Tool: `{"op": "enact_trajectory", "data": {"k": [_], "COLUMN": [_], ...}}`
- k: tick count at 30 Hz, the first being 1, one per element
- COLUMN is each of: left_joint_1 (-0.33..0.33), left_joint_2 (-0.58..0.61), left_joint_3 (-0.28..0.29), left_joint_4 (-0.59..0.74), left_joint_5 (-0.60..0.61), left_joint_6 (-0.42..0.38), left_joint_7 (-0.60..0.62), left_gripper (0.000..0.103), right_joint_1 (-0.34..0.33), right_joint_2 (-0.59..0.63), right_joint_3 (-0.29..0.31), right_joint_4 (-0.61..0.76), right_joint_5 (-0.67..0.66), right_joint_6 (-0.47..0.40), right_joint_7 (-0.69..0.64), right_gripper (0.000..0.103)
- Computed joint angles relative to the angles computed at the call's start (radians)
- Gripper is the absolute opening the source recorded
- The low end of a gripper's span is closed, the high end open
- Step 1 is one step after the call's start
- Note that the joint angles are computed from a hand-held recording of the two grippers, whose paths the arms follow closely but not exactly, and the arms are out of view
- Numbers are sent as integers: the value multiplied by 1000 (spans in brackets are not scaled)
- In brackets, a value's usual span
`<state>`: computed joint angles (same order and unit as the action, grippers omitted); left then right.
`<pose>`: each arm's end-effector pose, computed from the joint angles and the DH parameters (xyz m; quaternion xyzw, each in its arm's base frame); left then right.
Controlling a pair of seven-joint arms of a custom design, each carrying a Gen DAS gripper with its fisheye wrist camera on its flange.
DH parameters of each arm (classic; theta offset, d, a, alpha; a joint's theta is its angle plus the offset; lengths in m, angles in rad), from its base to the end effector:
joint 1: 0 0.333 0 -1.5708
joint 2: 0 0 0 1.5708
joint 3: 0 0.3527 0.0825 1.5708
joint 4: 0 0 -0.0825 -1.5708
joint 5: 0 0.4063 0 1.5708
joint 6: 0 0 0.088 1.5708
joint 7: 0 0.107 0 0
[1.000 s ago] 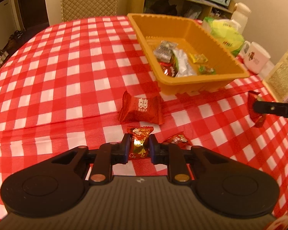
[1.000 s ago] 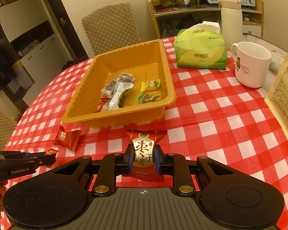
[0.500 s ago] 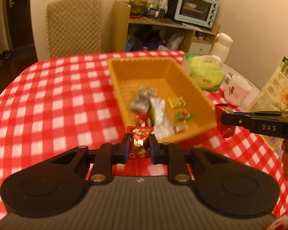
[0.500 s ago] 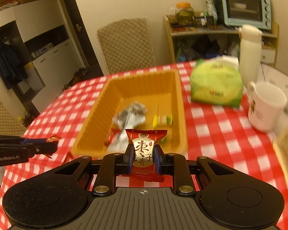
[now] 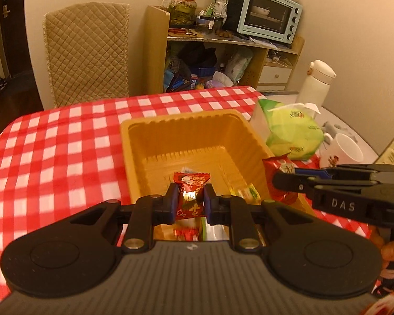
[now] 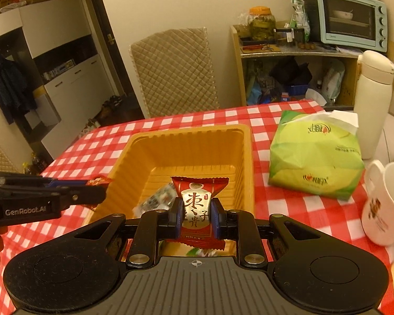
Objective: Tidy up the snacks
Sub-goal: 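Carry both red candies over the orange tray with both tools, then lower both candies into the tray and open both tools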
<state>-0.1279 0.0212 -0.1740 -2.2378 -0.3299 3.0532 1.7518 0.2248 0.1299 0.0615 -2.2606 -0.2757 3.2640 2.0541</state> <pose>0.5724 -0.1512 0.4741 -0.5955 0.7027 -0.3374 0.1943 0.5689 0.1949 0.4279 -0.6688 0.6124 -0.1996 0.3712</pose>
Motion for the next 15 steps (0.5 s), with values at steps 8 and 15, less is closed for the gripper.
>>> {"op": "enact_trajectory", "data": {"k": [8,15], "left_joint_1": [-73,-134], "left_joint_2": [149,213], "left_joint_3": [126,208], "left_joint_4": [138,206], "left_joint_5": [367,508], "left_joint_6": [0,-34], "left_joint_7": [-281,-414], "left_gripper": [18,18], "right_joint_1": [-89,-138], "right_joint_2": [72,86], "right_joint_3": [88,135], "right_joint_4": [78,87], "right_joint_5": [19,42], "right_joint_6": [-16,-11], "right_joint_7": [-41,-52], "right_gripper": [22,22]}}
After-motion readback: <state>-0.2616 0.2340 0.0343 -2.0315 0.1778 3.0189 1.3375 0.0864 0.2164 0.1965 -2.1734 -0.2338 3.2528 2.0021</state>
